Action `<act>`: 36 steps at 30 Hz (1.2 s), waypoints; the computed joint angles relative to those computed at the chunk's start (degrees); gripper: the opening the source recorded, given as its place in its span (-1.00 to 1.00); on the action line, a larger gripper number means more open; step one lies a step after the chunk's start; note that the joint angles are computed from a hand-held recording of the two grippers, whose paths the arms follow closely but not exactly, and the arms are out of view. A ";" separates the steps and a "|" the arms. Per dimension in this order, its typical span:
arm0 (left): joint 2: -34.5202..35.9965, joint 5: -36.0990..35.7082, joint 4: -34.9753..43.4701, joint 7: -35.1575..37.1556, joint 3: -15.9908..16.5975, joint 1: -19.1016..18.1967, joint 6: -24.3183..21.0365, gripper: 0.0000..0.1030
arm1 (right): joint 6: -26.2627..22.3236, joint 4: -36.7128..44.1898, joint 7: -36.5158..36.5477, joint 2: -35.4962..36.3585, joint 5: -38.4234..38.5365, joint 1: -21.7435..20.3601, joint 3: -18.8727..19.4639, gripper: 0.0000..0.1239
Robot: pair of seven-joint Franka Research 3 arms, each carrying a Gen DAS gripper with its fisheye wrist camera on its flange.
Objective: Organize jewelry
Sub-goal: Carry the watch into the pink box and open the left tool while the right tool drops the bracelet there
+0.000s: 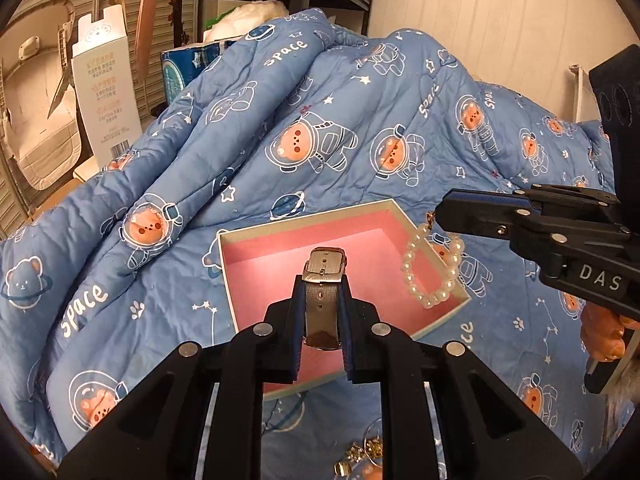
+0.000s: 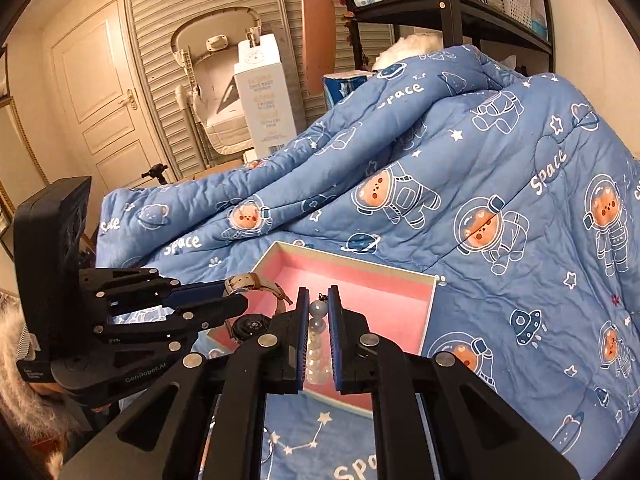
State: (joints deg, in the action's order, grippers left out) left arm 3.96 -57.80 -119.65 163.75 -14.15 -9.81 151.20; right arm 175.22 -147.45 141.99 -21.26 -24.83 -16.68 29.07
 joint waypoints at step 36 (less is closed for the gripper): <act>9.09 8.60 1.03 -5.39 -18.01 11.32 17.47 0.11 | -7.17 10.28 20.40 18.16 -24.92 13.04 -18.35 -0.32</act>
